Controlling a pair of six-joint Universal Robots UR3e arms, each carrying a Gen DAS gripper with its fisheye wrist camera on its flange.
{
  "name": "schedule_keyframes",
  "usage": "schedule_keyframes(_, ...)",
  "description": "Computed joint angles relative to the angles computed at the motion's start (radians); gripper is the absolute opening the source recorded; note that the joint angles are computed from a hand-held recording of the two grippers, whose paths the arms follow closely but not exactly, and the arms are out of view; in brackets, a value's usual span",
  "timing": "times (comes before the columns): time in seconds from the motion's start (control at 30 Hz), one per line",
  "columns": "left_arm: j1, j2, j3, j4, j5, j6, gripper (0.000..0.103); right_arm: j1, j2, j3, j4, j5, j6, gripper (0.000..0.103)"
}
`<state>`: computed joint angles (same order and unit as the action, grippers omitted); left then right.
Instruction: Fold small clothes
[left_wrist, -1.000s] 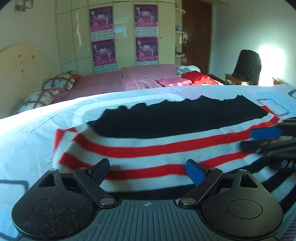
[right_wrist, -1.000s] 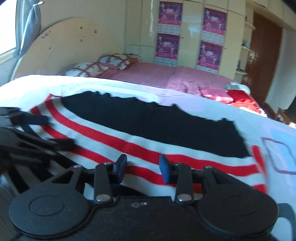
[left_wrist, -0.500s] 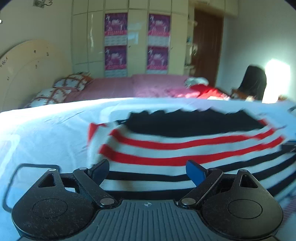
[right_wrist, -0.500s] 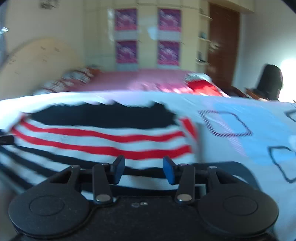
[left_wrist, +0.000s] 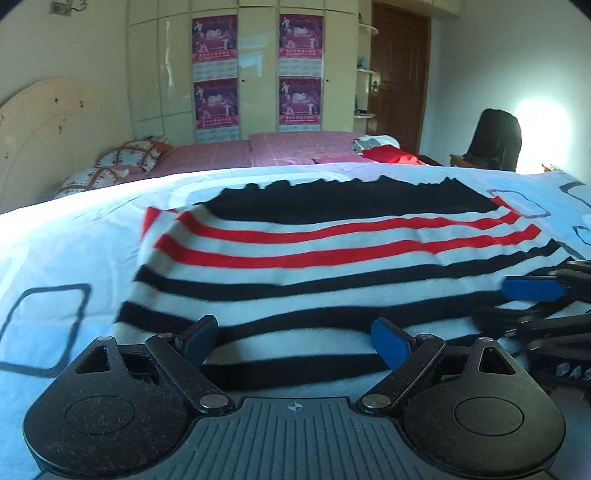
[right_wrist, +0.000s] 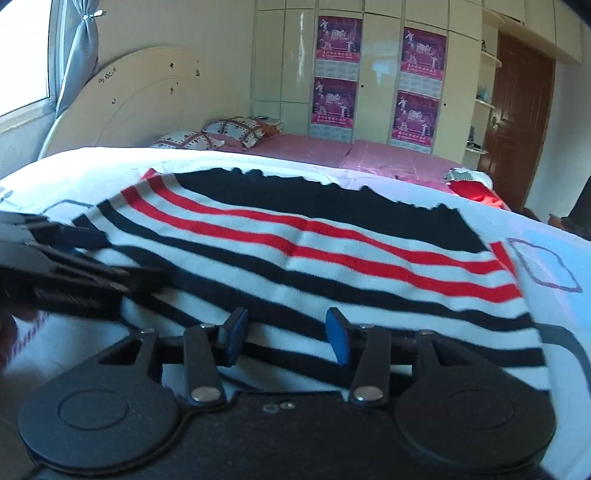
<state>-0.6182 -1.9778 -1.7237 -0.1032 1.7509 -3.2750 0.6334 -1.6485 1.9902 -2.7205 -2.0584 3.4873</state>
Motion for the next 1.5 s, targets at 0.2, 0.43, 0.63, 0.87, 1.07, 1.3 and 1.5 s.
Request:
schedule_keyframes(0.2, 0.054, 0.088, -0.15, 0.073, -0.027, 0.018, 0.089, -0.03, -0.208, 0.143, 0.107, -0.062, 0.056, 0.045)
schedule_keyframes(0.43, 0.089, 0.131, -0.207, 0.077, -0.046, -0.023, 0.089, -0.138, -0.459, 0.273, 0.251, -0.043, 0.1, 0.045)
schedule_keyframes(0.63, 0.105, 0.158, -0.231, 0.068, -0.052, -0.003, 0.089, -0.186, -0.583, 0.313, 0.338, -0.019, 0.098, 0.045)
schedule_keyframes(0.87, 0.087, 0.161, -0.205, -0.004, -0.004, 0.043, 0.089, -0.181, -0.563, 0.284, 0.387, -0.018, 0.095, 0.046)
schedule_keyframes(1.07, 0.18, 0.18, -0.259, 0.005, -0.124, -0.041, 0.103, -0.201, -0.598, 0.331, 0.341, -0.001, 0.072, 0.047)
schedule_keyframes(1.3, 0.181, 0.394, -0.389, -0.064, -0.132, -0.12, 0.103, -0.179, -0.727, 0.251, 0.466, 0.028, 0.102, 0.049)
schedule_keyframes(1.5, 0.397, 0.505, -0.63, 0.112, -0.54, -0.343, 0.076, -0.084, -0.747, 0.255, 0.44, 0.007, 0.249, 0.008)
